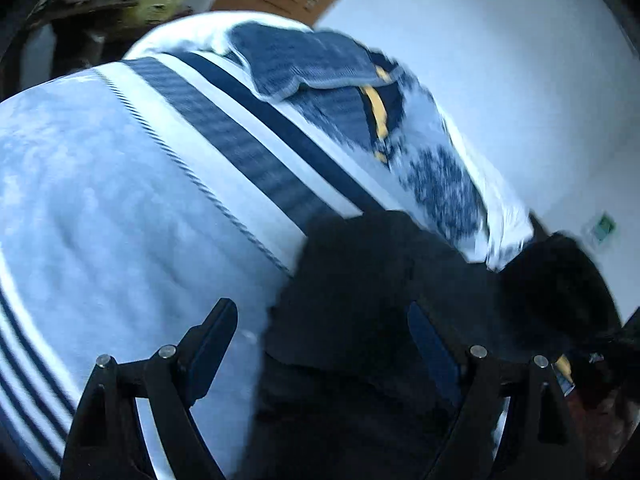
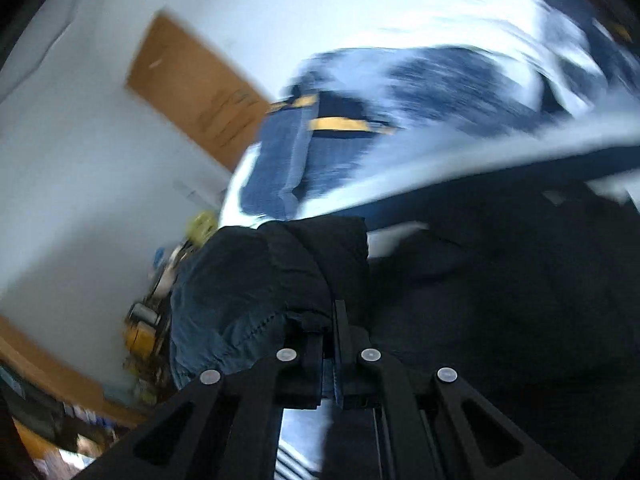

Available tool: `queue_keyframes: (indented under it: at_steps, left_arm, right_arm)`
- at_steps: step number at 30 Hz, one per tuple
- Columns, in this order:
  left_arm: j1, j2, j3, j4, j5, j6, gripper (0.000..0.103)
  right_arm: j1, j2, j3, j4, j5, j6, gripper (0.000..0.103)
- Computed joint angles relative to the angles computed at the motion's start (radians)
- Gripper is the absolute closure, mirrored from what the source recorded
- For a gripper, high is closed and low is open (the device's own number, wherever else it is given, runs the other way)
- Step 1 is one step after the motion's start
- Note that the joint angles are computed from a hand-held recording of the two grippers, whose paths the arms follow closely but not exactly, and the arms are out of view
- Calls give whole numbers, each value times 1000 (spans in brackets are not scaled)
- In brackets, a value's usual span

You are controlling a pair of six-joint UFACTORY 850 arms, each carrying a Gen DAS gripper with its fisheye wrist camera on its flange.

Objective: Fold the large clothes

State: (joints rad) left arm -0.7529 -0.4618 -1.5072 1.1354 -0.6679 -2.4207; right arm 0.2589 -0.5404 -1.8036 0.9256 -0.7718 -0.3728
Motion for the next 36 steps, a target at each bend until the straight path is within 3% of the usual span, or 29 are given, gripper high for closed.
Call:
queue_keyframes:
  at_steps: [4,6,8,9,11,17,19,22,25,27,29,33,36]
  left_arm:
    - [18,-112,-148,-153,42,213,16]
    - [24,-180,-241,-283,-6,372,16]
    - [26,-246,-335,-417,-99,548,17]
    - [27,-269,-369,-461,-129,606,17]
    - [27,-256,-340,-477,-110,608,17]
    - [21,-212,-269,-418,-112,529,17]
    - [24,-204,-254,-410,-101,508,18]
    - [29,-199,-240,-405,-84,497,28]
    - [32,-206,-244,-417,-70,520,43]
    - [33,-225,-273,-431,-92,550,47]
    - [34,-228,-280,-431,-99,561,52]
    - [35,-231,-280,-429,-94,563,60]
    - [35,-235,-283,-427,-97,560,61]
  right_arm:
    - [-66,-94,12,23,1,-33,94]
    - [-91,-135,-1,-8,-46,-25,86]
    - [-103,-110,58,-40,-29,-18,41]
    - [-106,-82,100,-39,0,-45,35]
    - [-105,-8,193,-43,68,-164,25]
    - [15,127,311,-324,252,-307,25]
    - [37,126,298,-291,242,-373,25]
    - [64,77,223,-278,190,-343,25]
    - [105,8,148,-420,166,-180,25]
    - [131,-29,111,-545,161,-67,25]
    - [126,3,160,-538,187,-84,25]
    - [48,150,361,-348,248,-337,22]
    - [20,186,418,-437,301,-359,21]
